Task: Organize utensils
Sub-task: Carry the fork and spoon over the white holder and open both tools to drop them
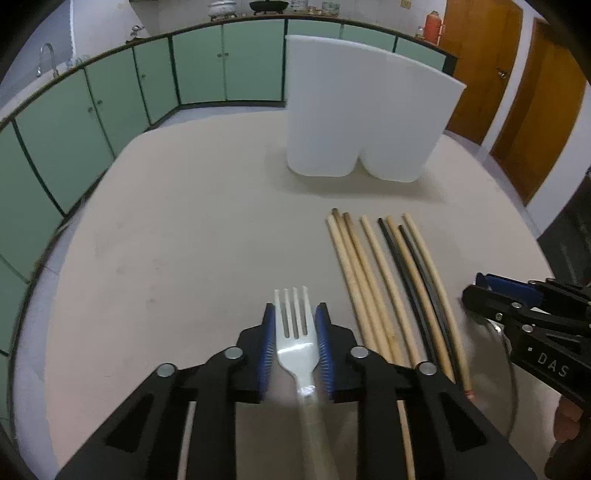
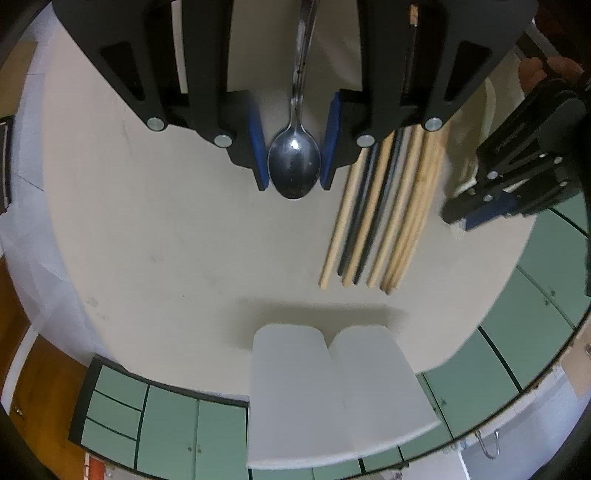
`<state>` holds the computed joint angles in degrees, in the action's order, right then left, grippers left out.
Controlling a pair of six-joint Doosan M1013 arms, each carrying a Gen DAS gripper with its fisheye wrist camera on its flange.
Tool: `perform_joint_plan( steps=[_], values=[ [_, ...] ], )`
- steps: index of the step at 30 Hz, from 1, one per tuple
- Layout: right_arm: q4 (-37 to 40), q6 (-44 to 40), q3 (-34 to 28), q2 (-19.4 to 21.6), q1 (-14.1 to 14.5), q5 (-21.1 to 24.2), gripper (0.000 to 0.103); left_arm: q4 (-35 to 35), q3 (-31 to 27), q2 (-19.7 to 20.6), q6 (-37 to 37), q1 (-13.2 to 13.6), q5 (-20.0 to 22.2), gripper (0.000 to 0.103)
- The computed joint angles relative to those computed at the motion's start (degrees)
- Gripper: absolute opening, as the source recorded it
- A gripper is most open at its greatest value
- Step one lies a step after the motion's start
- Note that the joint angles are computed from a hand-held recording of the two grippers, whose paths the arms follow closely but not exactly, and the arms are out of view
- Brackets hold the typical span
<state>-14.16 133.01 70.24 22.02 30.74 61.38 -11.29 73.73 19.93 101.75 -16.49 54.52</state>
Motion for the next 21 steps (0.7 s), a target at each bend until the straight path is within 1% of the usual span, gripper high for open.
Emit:
perform_joint_plan(
  steps=[1,3,5,6,9,12,15,18,20,21],
  values=[
    [-0.93,0.44,0.77,-0.64,0.18,-1.30,0.027,-1.51,0.08,-0.19,0.50,0.27,0.11,0.021],
    [-3.12,1.33,2.04,-1.74,0.64,-3.29,0.027,-4.26,1.45,-1.16,2.06,0.93,-1.91,0.021],
    [-5.48,2.83,4.12,-3.46,0.98,-6.56,0.027,-6.15,3.49,-2.74,3.65,1.27,-5.29,0.021],
    [-6.24,3.38,4.89,-4.22,0.89,-8.06,0.027,-8.06,4.75,-3.83,5.08,1.63,-7.86,0.021],
    [-9.06,5.52,6.11,-5.68,0.93,-10.76,0.027,-11.92,6.56,-5.51,8.25,2.30,-12.21,0.021],
    [-10.94,6.20,6.26,-6.36,0.87,-11.99,0.027,-14.35,7.48,-6.63,10.34,2.40,-16.26,0.021],
    [-12.92,7.38,5.96,-6.63,1.15,-13.21,0.027,-16.63,7.58,-7.17,11.79,2.50,-18.75,0.021],
    [-15.56,8.83,4.98,-6.20,1.78,-13.18,0.027,-16.28,7.86,-7.51,12.23,1.87,-21.54,0.021],
    [-16.64,9.01,4.91,-6.39,1.70,-13.98,0.027,-16.41,7.84,-7.64,12.72,1.58,-22.80,0.021],
    [-17.08,9.34,5.05,-6.48,1.70,-14.48,0.027,-17.24,7.36,-7.57,13.45,1.99,-22.61,0.021]
  ],
)
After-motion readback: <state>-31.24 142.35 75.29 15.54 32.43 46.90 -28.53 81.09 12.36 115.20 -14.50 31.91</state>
